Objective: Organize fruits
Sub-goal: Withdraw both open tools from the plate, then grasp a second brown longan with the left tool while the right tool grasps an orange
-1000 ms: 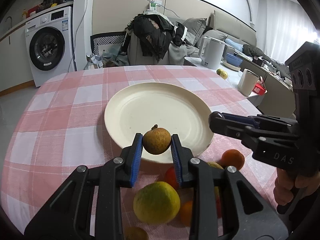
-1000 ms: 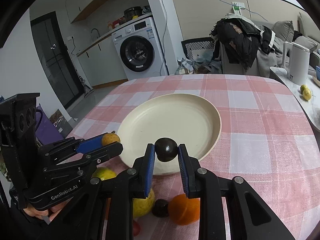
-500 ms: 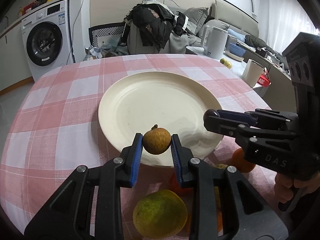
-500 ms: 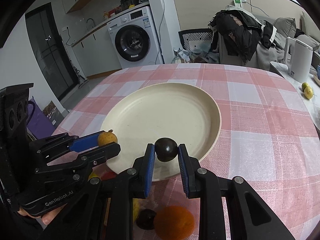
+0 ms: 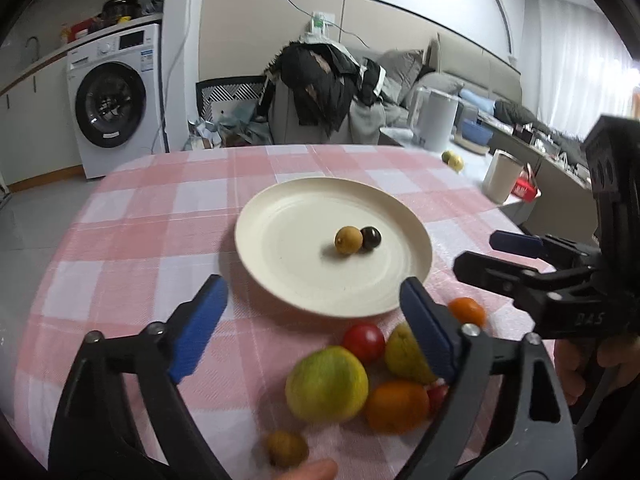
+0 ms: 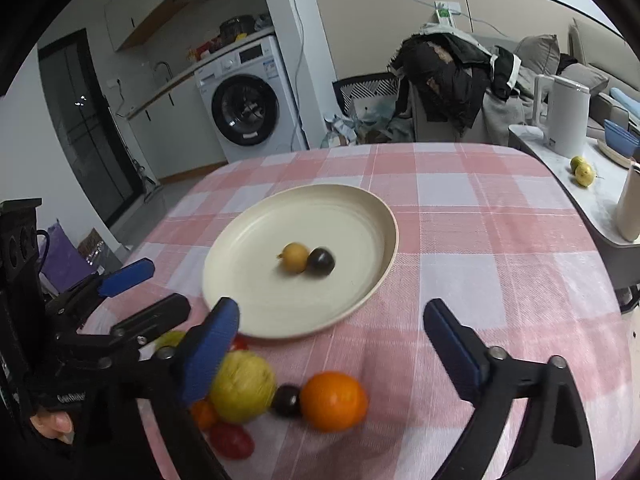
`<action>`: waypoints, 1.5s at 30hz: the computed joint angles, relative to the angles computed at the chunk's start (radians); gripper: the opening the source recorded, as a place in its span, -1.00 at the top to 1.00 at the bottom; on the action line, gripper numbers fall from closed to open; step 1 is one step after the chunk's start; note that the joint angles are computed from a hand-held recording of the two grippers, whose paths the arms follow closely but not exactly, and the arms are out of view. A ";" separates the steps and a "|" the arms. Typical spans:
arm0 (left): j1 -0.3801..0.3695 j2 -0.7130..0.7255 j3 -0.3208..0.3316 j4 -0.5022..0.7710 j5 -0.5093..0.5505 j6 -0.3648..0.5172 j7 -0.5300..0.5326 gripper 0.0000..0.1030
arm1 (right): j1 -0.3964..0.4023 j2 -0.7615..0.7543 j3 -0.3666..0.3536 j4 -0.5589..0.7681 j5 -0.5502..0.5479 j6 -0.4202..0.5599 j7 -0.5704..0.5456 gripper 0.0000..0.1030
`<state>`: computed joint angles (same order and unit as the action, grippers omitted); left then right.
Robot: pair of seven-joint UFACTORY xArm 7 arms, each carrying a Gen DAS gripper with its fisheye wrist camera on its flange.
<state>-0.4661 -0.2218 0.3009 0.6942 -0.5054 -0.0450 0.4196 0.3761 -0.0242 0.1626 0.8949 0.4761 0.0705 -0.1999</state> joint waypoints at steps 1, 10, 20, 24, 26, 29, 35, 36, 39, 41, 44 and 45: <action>0.022 -0.032 -0.019 -0.027 0.006 -0.004 -0.010 -0.93 | 0.006 -0.019 0.000 -0.015 0.027 -0.005 -0.029 -0.97; 0.257 -0.308 -0.178 -0.235 0.135 -0.003 -0.170 -0.99 | 0.039 -0.163 -0.028 -0.151 -0.160 -0.058 0.097 -1.00; 0.350 -0.405 -0.219 -0.310 0.285 0.062 -0.277 -0.99 | 0.053 -0.175 -0.054 -0.153 -0.278 0.025 0.153 -1.00; 0.323 -0.377 -0.187 -0.302 0.320 0.059 -0.301 -0.99 | -0.005 -0.163 -0.009 -0.145 -0.356 0.045 0.209 -1.00; 0.299 -0.338 -0.165 -0.278 0.326 0.054 -0.304 -0.99 | -0.020 -0.159 0.001 -0.145 -0.386 0.051 0.232 -1.00; 0.297 -0.318 -0.161 -0.270 0.336 0.063 -0.312 -0.99 | -0.003 -0.153 -0.021 -0.145 -0.367 0.069 0.218 -1.00; 0.278 -0.275 -0.135 -0.253 0.341 0.063 -0.293 -0.99 | -0.028 -0.135 -0.022 -0.135 -0.396 0.105 0.239 -1.00; 0.274 -0.273 -0.129 -0.251 0.338 0.066 -0.291 -0.99 | -0.031 -0.129 -0.024 -0.132 -0.393 0.116 0.238 -1.00; 0.262 -0.262 -0.114 -0.245 0.326 0.072 -0.281 -0.99 | -0.057 -0.118 -0.007 -0.125 -0.436 0.135 0.281 -1.00; 0.247 -0.250 -0.096 -0.239 0.314 0.076 -0.271 -0.99 | -0.070 -0.109 0.000 -0.121 -0.461 0.139 0.313 -1.00; 0.240 -0.235 -0.095 -0.236 0.304 0.081 -0.256 -0.99 | -0.070 -0.095 -0.005 -0.116 -0.455 0.139 0.336 -1.00; 0.246 -0.233 -0.102 -0.237 0.302 0.082 -0.255 -0.99 | -0.069 -0.089 -0.006 -0.112 -0.452 0.143 0.337 -1.00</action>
